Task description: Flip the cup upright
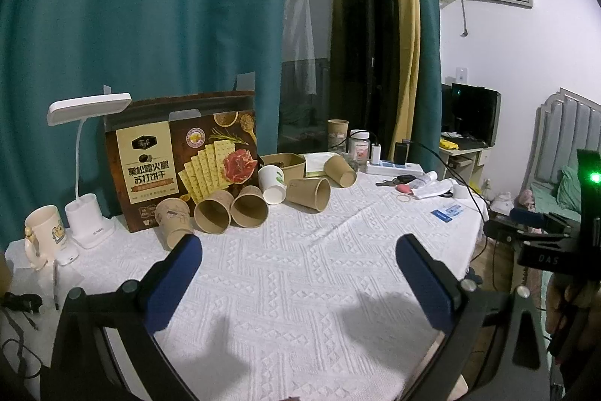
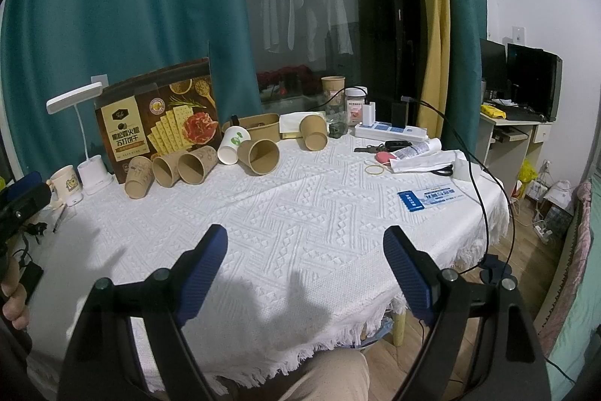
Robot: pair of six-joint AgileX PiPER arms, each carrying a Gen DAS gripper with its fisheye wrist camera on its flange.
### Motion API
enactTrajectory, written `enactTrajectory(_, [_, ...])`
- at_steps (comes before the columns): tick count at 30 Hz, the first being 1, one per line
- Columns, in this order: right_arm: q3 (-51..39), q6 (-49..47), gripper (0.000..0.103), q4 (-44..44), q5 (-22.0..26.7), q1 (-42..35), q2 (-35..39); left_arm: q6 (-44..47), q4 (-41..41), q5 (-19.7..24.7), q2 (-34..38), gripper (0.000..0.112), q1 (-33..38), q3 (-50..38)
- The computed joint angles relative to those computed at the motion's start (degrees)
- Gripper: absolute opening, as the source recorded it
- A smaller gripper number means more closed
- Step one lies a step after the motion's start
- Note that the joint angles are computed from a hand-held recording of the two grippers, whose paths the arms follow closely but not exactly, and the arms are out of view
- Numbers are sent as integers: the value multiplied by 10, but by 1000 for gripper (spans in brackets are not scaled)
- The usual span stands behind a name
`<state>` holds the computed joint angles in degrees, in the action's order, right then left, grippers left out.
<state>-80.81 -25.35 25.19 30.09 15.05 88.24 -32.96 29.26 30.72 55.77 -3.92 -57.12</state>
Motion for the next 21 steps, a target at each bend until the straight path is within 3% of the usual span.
enactTrajectory(6, [-1,-6,83,7,2,-2,4,6,-7,-2,4,103,6,0])
enactTrajectory(11, [-66,-27,83,30,29,-22,54,162,-187,-33,32,103,57,-21])
enactTrajectory(13, [-91,-26,83,30,33,-26,75,175,-193,-32,53,103,50,-37])
enactTrajectory(18, [-198,-5,83,-1,72,-36,161,191,-185,-1,150,103,37,-124])
enactTrajectory(21, [-317,24,83,-42,128,-42,240,193,-184,56,244,103,37,-227])
